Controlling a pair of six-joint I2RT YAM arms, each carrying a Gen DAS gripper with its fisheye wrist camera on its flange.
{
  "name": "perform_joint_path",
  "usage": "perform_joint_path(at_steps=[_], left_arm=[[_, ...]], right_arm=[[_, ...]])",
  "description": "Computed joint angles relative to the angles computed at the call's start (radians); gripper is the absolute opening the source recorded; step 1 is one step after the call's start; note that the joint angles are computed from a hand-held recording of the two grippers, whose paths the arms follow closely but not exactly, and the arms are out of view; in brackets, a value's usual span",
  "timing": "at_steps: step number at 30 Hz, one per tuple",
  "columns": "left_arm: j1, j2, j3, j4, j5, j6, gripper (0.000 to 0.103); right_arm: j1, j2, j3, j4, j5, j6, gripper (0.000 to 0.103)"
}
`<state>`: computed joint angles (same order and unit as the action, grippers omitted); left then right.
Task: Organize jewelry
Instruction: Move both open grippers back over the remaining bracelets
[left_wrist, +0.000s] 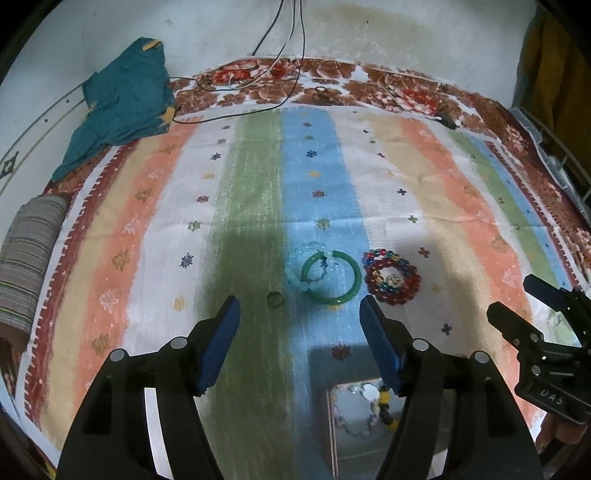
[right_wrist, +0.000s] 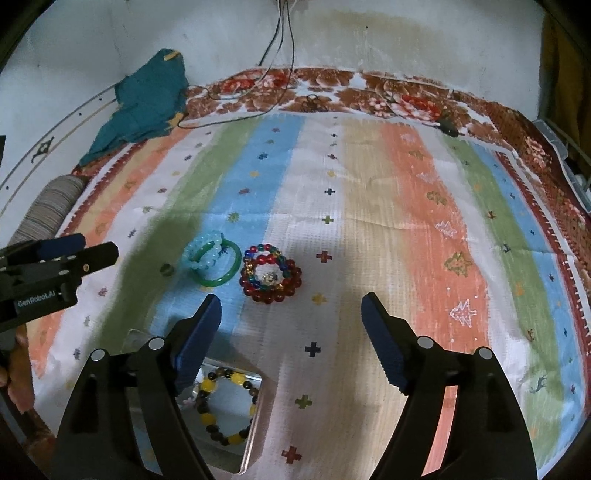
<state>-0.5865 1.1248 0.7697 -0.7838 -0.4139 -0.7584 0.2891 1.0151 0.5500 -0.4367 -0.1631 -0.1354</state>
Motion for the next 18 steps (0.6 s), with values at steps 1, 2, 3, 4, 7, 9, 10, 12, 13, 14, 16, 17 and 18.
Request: perform_joint_path(at_steps=[1, 2, 3, 4, 7, 9, 10, 12, 13, 14, 16, 17, 18], left_arm=[[0.008, 0.010, 0.001, 0.008, 0.004, 0.008, 0.068], [0.016, 0.020, 0.002, 0.019, 0.008, 0.017, 0.068], [0.021, 0.024, 0.002, 0.024, 0.009, 0.023, 0.069], [0.025, 0.030, 0.003, 0.030, 0.008, 0.028, 0.069], [0.038, 0.052, 0.007, 0.046, 0.008, 0.046, 0.069], [0.046, 0.066, 0.008, 0.053, 0.007, 0.056, 0.070], [0.052, 0.075, 0.008, 0.058, 0.008, 0.063, 0.070], [0.068, 0.090, 0.008, 0.071, 0.013, 0.079, 0.070], [0.072, 0.094, 0.007, 0.075, 0.016, 0.083, 0.070], [0.079, 0.100, 0.008, 0.081, 0.019, 0.090, 0.070], [0.092, 0.115, 0.009, 0.094, 0.023, 0.103, 0.070], [0.100, 0.125, 0.010, 0.102, 0.025, 0.110, 0.070], [0.105, 0.132, 0.011, 0.107, 0.027, 0.114, 0.070]], right_arm=[[-0.002, 0.008, 0.000, 0.007, 0.004, -0.001, 0.080], [-0.004, 0.011, -0.001, 0.014, 0.007, -0.002, 0.082], [-0.005, 0.017, 0.001, 0.020, 0.011, -0.003, 0.083], [-0.003, 0.024, 0.006, 0.027, 0.014, -0.001, 0.083], [0.001, 0.043, 0.017, 0.045, 0.021, 0.006, 0.083], [0.007, 0.064, 0.024, 0.060, 0.029, 0.010, 0.083], [0.012, 0.078, 0.027, 0.068, 0.036, 0.010, 0.083], [0.023, 0.107, 0.029, 0.087, 0.053, 0.010, 0.083], [0.028, 0.128, 0.033, 0.099, 0.060, 0.010, 0.083], [0.032, 0.140, 0.035, 0.104, 0.066, 0.012, 0.083], [0.034, 0.169, 0.042, 0.116, 0.069, 0.013, 0.083], [0.038, 0.185, 0.050, 0.122, 0.075, 0.015, 0.083], [0.039, 0.191, 0.052, 0.126, 0.076, 0.016, 0.083]])
